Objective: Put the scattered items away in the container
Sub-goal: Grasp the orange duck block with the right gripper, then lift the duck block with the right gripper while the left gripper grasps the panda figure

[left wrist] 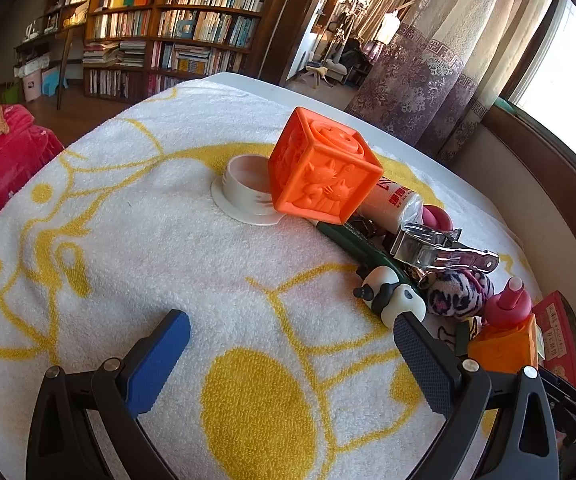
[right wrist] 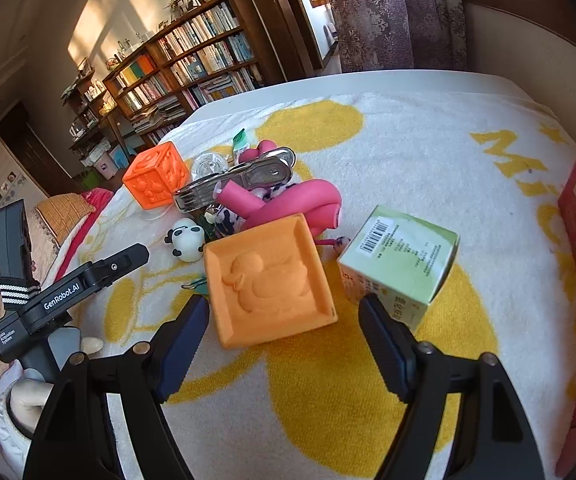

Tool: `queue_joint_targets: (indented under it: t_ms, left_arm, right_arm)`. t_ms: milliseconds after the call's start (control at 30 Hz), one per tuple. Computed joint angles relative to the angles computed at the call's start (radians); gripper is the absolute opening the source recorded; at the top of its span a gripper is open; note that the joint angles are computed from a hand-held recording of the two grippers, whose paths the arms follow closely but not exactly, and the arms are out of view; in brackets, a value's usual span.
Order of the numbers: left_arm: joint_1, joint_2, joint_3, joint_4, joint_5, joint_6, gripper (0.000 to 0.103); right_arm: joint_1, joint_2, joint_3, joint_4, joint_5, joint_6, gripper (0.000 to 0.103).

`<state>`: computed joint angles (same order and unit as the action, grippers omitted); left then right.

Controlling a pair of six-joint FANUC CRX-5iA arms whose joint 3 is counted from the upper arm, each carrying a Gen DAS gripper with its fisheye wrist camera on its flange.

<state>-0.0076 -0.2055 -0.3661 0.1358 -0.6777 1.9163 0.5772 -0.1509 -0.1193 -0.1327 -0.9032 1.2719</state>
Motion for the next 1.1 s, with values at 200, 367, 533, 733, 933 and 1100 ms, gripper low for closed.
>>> queue_joint_targets:
  t_ms: [200,367,533,733,933,1100]
  left_arm:
    - [0.006,-0.005,-0.015,0.026,0.019,-0.014,0.103]
    - [-0.004,0.002,0.002,-0.011,0.002,0.010,0.103]
    - [-0.027,0.021,0.044,-0.082,-0.045,0.052,0.103]
    - [-0.035,0.029,0.048,-0.039,-0.055,-0.037,0.103]
    - [-0.156,0.107,0.206,-0.195,-0.159,-0.066,0.103]
    - [-0.204,0.205,0.329,-0.265,-0.230,-0.085,0.103]
  right_arm:
    - [0.042,0.043,-0.006,0.082,0.040,-0.046,0.064]
    - [0.044,0.019,-0.052,0.106,0.096,-0.075,0.062]
    - [0.032,-0.013,-0.073,0.104,0.113,-0.095,0.058]
    - [0.020,-0.034,-0.088,0.127,0.110,-0.137,0.057]
    - [0.041,-0.063,-0.125,0.202,0.135,-0.194,0.057]
    - [0.047,-0.070,-0.134,0.226,0.135,-0.211,0.057]
